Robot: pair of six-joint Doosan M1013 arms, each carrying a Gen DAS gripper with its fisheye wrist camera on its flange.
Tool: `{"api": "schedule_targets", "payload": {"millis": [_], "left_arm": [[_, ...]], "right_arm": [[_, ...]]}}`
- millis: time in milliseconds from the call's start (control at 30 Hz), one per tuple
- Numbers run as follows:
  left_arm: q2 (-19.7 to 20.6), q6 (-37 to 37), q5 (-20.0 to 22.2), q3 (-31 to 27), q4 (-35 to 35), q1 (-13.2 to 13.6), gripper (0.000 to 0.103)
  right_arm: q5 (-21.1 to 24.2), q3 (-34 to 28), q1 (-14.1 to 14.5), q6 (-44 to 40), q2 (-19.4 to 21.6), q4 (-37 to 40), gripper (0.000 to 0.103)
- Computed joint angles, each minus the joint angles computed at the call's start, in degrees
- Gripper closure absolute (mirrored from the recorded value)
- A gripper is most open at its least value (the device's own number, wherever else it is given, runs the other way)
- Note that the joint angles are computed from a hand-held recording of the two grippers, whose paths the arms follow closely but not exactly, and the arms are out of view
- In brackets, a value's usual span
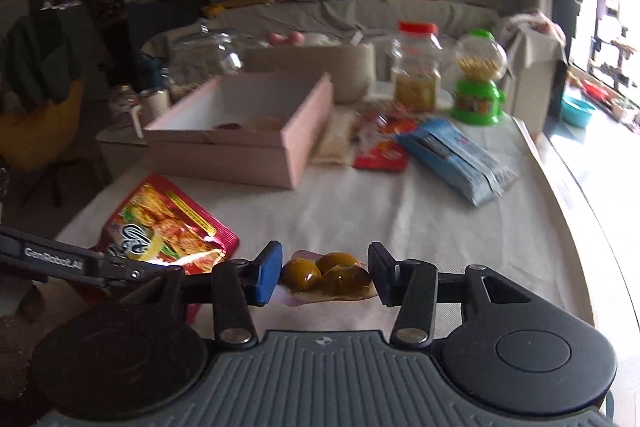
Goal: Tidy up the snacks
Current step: 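Carry red snack bag and egg tray into the pink box, open both tools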
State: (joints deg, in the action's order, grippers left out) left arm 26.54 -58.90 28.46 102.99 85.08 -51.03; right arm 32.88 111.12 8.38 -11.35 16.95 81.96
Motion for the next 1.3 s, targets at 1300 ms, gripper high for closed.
{"api": "schedule_targets", "payload": {"millis": [1300], "left_arm": [[-4.19, 5.33, 12.76, 0.68, 5.34, 10.69, 0.074]], "right_arm": [[-1.57, -23.96, 10.55, 24.09, 10.33, -16.32, 0.056]]}}
